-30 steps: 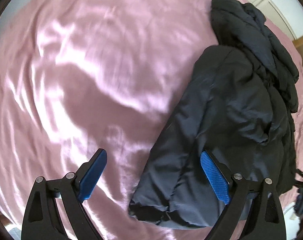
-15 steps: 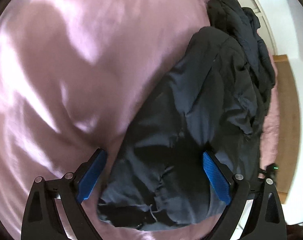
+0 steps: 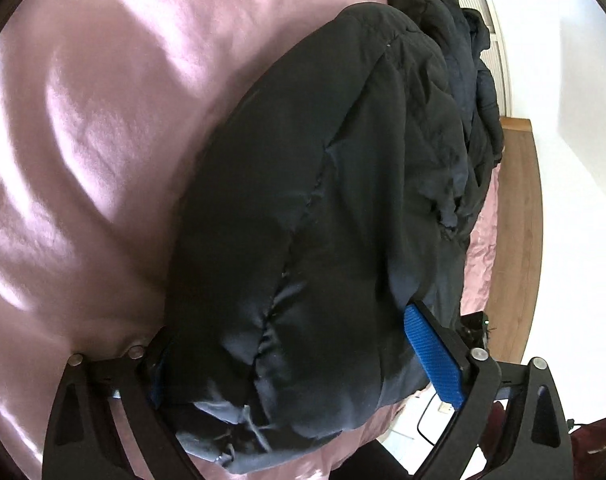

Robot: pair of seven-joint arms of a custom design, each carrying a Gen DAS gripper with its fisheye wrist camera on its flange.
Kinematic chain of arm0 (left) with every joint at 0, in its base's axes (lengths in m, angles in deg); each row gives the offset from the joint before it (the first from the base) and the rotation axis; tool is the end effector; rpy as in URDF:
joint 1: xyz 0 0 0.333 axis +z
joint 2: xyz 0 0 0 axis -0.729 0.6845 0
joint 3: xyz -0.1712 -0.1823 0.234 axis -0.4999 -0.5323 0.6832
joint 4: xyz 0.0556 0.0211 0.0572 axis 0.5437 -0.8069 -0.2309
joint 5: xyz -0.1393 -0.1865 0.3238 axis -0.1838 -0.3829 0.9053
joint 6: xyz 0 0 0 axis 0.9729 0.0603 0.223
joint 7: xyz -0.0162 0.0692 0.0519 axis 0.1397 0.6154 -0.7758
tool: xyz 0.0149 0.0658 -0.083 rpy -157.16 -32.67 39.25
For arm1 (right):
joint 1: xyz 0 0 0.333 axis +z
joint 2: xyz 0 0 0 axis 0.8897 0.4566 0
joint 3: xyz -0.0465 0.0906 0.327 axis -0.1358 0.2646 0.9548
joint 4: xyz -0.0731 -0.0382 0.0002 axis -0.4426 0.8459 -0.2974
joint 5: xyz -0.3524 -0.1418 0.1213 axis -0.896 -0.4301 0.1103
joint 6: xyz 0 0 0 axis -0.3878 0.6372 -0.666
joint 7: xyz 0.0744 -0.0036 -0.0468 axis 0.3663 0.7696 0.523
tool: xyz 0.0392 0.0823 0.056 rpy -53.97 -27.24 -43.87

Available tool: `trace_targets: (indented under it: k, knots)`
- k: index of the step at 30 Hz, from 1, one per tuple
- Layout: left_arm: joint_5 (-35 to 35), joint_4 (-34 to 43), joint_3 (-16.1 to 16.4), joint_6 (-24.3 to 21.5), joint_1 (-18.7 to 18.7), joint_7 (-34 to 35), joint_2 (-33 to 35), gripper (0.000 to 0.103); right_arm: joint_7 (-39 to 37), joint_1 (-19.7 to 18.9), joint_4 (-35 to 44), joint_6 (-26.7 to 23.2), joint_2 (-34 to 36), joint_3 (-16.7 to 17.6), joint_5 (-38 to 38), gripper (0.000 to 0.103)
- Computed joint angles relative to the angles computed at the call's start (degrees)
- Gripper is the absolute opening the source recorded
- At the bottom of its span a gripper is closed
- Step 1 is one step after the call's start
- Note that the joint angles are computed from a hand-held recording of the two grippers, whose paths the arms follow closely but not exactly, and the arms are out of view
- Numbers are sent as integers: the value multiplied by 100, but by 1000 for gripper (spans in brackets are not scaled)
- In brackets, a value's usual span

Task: Fold large clothes

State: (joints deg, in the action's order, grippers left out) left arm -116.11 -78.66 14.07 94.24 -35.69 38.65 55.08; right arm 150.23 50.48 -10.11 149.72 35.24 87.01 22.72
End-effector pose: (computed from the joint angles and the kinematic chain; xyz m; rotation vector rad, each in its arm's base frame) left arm 0.6220 0.0202 0.5167 2.0638 -1.3087 0.8160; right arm 0.6432 -0.0948 0.4689 -1.4865 1.9837 0.8218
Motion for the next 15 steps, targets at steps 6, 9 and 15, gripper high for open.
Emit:
trace_targets:
  k: [6,9,15]
  knots:
    - [113,-137,44,-126,-8,-29,-155,67,44,16,-86,28,0,5,0,94]
    - [231,-44,6,-125,-98,-182,-125,65,18,35,-35,-38,16,14,-75,87]
    - [927,223,-91,121,-339,-459,-91,41,130,111,16,-12,-40,-7,-320,58]
